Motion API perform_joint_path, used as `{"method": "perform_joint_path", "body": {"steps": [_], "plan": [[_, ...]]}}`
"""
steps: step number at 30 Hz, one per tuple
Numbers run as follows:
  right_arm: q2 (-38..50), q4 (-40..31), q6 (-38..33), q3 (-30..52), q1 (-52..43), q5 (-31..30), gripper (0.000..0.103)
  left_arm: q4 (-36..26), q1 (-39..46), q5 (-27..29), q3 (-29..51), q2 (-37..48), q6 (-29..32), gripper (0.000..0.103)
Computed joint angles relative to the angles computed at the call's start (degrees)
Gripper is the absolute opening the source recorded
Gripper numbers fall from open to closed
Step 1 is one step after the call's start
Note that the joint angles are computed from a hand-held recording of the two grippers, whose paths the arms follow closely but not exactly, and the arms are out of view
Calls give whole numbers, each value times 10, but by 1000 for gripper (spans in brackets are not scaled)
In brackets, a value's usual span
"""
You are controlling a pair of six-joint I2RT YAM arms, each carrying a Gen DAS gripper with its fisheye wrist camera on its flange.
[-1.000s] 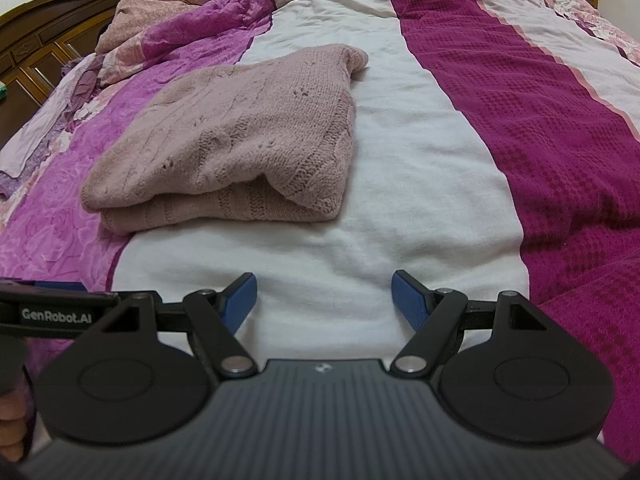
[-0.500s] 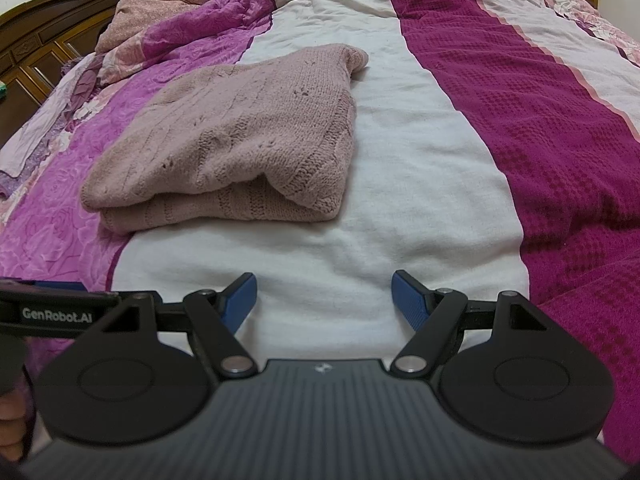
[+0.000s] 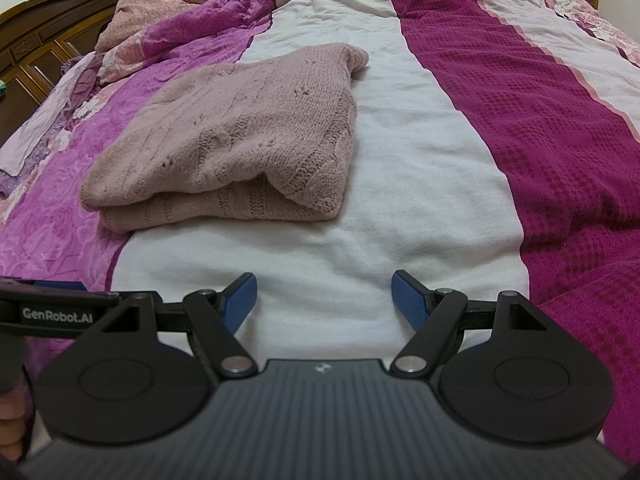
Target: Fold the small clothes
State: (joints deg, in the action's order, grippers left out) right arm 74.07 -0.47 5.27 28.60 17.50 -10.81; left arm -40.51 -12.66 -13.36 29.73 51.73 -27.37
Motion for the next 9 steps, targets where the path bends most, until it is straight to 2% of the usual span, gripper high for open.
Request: {"method": "perform_joint_path", "body": {"steps": [9], "plan": [[0,0,0,0,0,0,76,-3,-4,-3,1,3,-6,103]]}}
